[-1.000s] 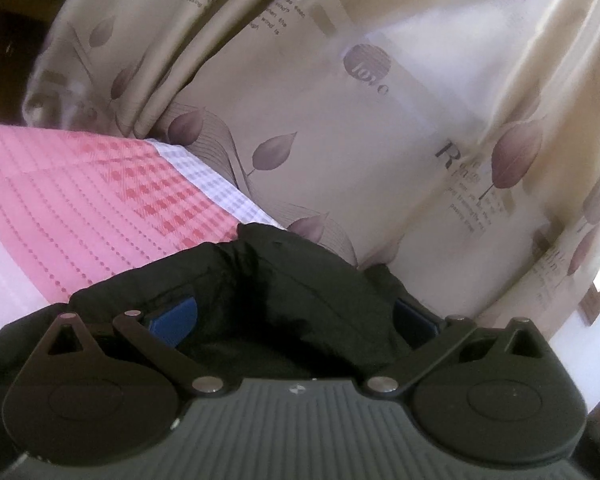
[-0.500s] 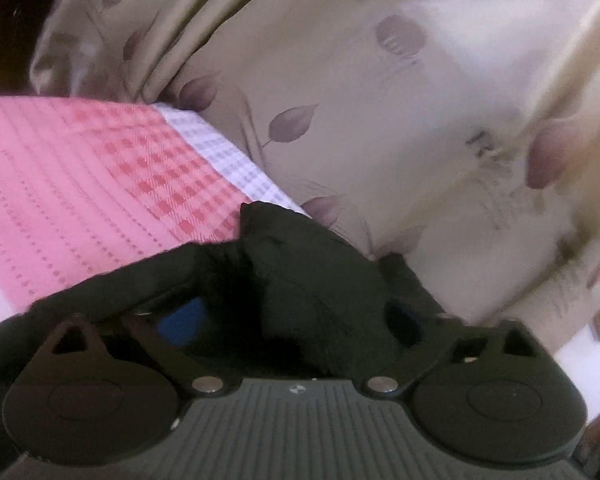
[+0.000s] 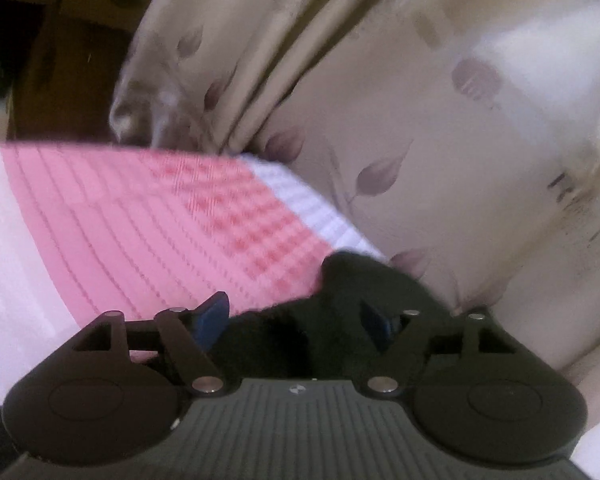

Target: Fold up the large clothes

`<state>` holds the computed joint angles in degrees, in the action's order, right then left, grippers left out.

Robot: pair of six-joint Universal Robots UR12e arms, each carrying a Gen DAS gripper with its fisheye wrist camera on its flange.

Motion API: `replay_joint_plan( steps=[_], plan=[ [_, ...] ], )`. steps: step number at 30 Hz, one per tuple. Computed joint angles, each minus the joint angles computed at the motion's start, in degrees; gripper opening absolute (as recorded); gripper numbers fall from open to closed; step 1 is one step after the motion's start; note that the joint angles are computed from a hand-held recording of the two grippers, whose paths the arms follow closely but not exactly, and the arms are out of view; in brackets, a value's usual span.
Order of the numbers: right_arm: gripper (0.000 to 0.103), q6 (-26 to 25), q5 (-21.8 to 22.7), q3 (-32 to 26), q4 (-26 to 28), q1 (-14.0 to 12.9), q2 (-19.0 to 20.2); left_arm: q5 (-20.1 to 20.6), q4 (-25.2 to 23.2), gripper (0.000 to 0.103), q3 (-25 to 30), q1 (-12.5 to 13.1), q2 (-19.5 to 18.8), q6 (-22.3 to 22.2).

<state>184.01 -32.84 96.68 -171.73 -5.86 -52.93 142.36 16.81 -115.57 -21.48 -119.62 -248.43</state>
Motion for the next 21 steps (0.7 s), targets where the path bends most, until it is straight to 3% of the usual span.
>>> replay_joint_plan(
  steps=[2, 4, 6, 8, 10, 13, 15, 18, 19, 21],
  plan=[
    [0.024, 0.45, 0.7, -0.06, -0.1, -0.56, -0.15, 3.96, 4.34, 0.083, 0.95, -1.38, -0.67, 5.15],
    [0.025, 2.28, -1.31, 0.18, -1.96, -0.86, -0.54, 5.91, 7.31, 0.088, 2.26, -2.06, -1.19, 10.38],
    [0.026, 4.98, -2.64, 0.7, -5.36, -1.06, -0.96, 2.41, 10.77, 0.088, 3.09, -1.6, -1.16, 15.26],
    [0.027, 8.06, -4.14, 1.81, -13.16, -0.98, -1.29, -1.52, 12.96, 0.087, 4.47, -1.02, -1.47, 19.79],
    [0.027, 5.51, -6.15, 2.55, -17.5, -0.21, -2.19, -2.87, 13.58, 0.088, 6.39, -0.76, -2.35, 22.85],
    [0.027, 3.01, -14.36, 3.18, -21.98, 1.78, -3.5, -6.52, 10.97, 0.091, 8.73, 0.35, -3.73, 26.75],
    [0.027, 4.13, -20.91, 3.41, -23.67, 2.79, -4.0, -6.26, 7.25, 0.091, 9.59, 0.87, -4.4, 25.5],
    [0.027, 1.33, -26.36, 3.29, -22.55, 3.58, -4.66, -8.04, 4.07, 0.091, 8.84, 2.01, -4.48, 21.45],
    [0.027, 1.43, -25.5, 3.37, -24.02, 3.27, -4.48, -8.8, 3.09, 0.09, 8.42, 2.4, -4.22, 19.03],
    [0.028, 0.9, -17.1, 2.5, -25.02, 2.16, -3.39, -9.96, 4.17, 0.089, 7.61, 2.84, -3.79, 15.46]
  ],
)
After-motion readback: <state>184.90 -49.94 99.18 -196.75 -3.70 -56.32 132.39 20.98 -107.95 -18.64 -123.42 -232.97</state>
